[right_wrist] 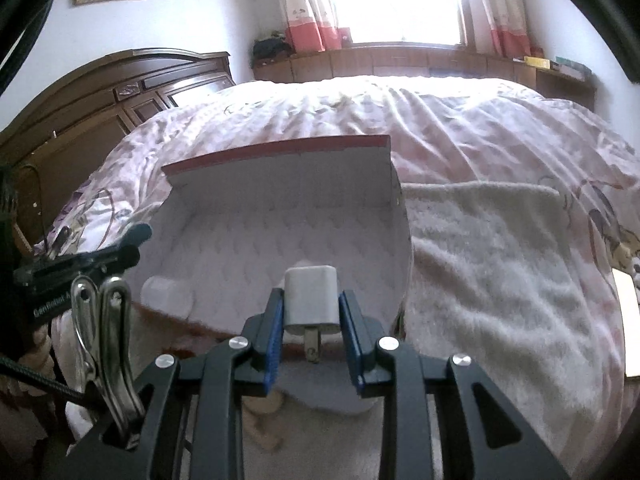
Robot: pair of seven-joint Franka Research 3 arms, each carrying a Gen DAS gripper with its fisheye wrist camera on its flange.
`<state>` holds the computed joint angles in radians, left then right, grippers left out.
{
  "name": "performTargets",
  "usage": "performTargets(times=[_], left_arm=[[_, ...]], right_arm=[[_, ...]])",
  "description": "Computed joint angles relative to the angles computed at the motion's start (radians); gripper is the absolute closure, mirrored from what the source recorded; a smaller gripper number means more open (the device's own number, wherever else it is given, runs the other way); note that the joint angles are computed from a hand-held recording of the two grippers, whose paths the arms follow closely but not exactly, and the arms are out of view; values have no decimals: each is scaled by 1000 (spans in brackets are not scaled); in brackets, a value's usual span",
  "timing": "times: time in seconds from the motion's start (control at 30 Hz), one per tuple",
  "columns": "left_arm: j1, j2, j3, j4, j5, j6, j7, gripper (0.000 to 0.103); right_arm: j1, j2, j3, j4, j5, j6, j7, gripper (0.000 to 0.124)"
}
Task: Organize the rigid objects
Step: 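Carry the blue piece and the white plug over the cardboard box with both tools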
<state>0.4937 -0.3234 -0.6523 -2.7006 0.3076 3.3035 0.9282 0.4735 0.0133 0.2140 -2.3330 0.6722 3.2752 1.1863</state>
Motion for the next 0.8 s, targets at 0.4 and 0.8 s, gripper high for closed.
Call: performTargets(times=[0.4, 0.8], left_arm=[[464, 72, -454, 124, 34, -20, -35, 90], [628, 133, -613, 176, 106, -47, -76, 75]], right_arm=[[-10, 95, -70, 84, -276, -39, 216, 96], [37, 133, -145, 112, -396, -46, 336, 95]])
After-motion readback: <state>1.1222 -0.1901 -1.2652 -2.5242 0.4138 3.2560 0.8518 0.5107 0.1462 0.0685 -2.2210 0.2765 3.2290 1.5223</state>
